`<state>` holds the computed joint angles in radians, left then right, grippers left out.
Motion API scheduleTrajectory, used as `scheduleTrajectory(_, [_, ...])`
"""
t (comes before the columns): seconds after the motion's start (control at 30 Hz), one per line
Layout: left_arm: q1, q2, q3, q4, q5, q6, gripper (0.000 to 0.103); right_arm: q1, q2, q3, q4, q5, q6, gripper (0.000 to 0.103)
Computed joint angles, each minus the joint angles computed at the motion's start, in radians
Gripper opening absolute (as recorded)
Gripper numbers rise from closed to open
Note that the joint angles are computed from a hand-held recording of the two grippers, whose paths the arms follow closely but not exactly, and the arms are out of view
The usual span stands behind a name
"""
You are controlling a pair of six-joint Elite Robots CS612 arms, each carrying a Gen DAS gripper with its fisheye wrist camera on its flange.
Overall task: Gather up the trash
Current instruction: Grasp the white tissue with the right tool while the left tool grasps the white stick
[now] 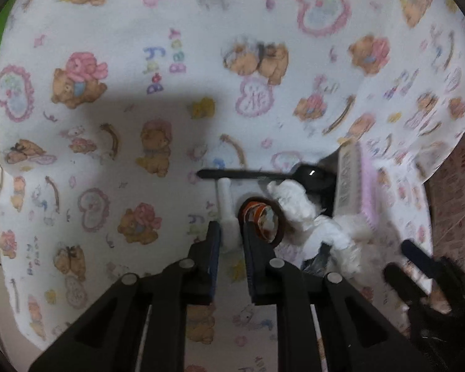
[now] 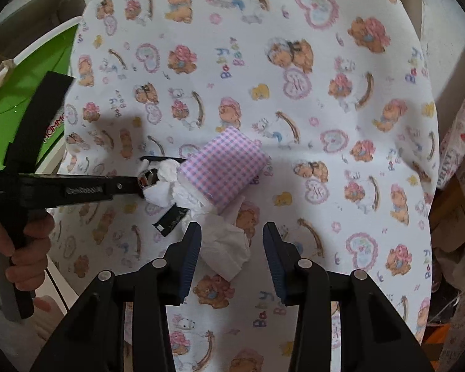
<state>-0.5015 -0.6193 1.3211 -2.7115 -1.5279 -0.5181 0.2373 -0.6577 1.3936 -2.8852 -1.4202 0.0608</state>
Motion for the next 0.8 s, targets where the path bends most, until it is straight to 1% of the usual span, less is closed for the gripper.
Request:
scheduleTrajectory(0.03, [-0.001,-0.008,0.010,-0.012,0.019,0.006,0.013,0.002,0.001,-0.001,0.007,-0.012,-0.005,0.045])
scheduleTrajectory(0.07, [-0.004,-0.013,0.016,-0.022,0.033,0.013,0.013,0.006,0.004,-0.005,0.022,-0.029,-0.011,0.049])
scheduleTrajectory(0.1, [-0.005,-0.021,0.028,-0.044,0.039,0.020,0.013,0.007,0.006,-0.006,0.032,-0.033,-0.013,0.050])
scheduleTrajectory(0.2, [-0.006,-0.050,0.078,-0.143,0.067,0.020,0.013,0.007,0.011,-0.006,0.044,-0.019,-0.017,0.051])
scheduleTrajectory(0.23, [-0.005,-0.056,0.092,-0.171,0.081,0.021,0.013,0.008,0.012,-0.007,0.047,-0.015,-0.023,0.052])
scheduleTrajectory(0.3, [-0.005,-0.067,0.112,-0.212,0.115,0.017,0.013,0.010,0.015,-0.009,0.045,-0.004,-0.033,0.060])
scheduleTrajectory(0.33, [-0.004,-0.072,0.121,-0.221,0.133,0.016,0.013,0.011,0.017,-0.013,0.043,-0.001,-0.032,0.067])
scheduleTrajectory(0.4, [-0.006,-0.081,0.134,-0.227,0.192,0.024,0.013,0.014,0.021,-0.020,0.033,-0.008,-0.019,0.074])
scheduleTrajectory(0.43, [-0.007,-0.085,0.143,-0.232,0.230,0.035,0.013,0.016,0.023,-0.023,0.025,-0.010,-0.014,0.075])
scheduleTrajectory(0.47, [-0.008,-0.091,0.151,-0.236,0.266,0.046,0.013,0.019,0.026,-0.027,0.017,-0.018,-0.011,0.075])
scheduleTrajectory(0.53, [-0.023,-0.097,0.171,-0.256,0.381,0.061,0.013,0.027,0.034,-0.041,0.014,-0.044,-0.019,0.075])
scheduleTrajectory(0.57, [-0.029,-0.099,0.180,-0.277,0.424,0.075,0.013,0.031,0.042,-0.054,0.019,-0.052,-0.028,0.075])
scheduleTrajectory(0.6, [-0.032,-0.100,0.188,-0.303,0.445,0.087,0.013,0.036,0.047,-0.061,0.021,-0.063,-0.041,0.075])
scheduleTrajectory(0.63, [-0.032,-0.103,0.196,-0.325,0.441,0.089,0.013,0.039,0.048,-0.062,0.017,-0.069,-0.047,0.075])
scheduleTrajectory(0.67, [-0.030,-0.108,0.204,-0.341,0.429,0.085,0.013,0.042,0.052,-0.065,0.014,-0.077,-0.055,0.071])
scheduleTrajectory(0.7, [-0.027,-0.113,0.210,-0.350,0.419,0.084,0.013,0.048,0.055,-0.067,0.001,-0.108,-0.062,0.067])
scheduleTrajectory(0.73, [-0.027,-0.115,0.215,-0.357,0.417,0.084,0.013,0.053,0.057,-0.065,-0.013,-0.136,-0.067,0.059])
scheduleTrajectory(0.77, [-0.027,-0.117,0.218,-0.359,0.422,0.085,0.013,0.056,0.058,-0.065,-0.021,-0.147,-0.076,0.053])
scheduleTrajectory(0.8, [-0.028,-0.119,0.222,-0.359,0.426,0.084,0.013,0.055,0.058,-0.065,-0.018,-0.134,-0.087,0.047])
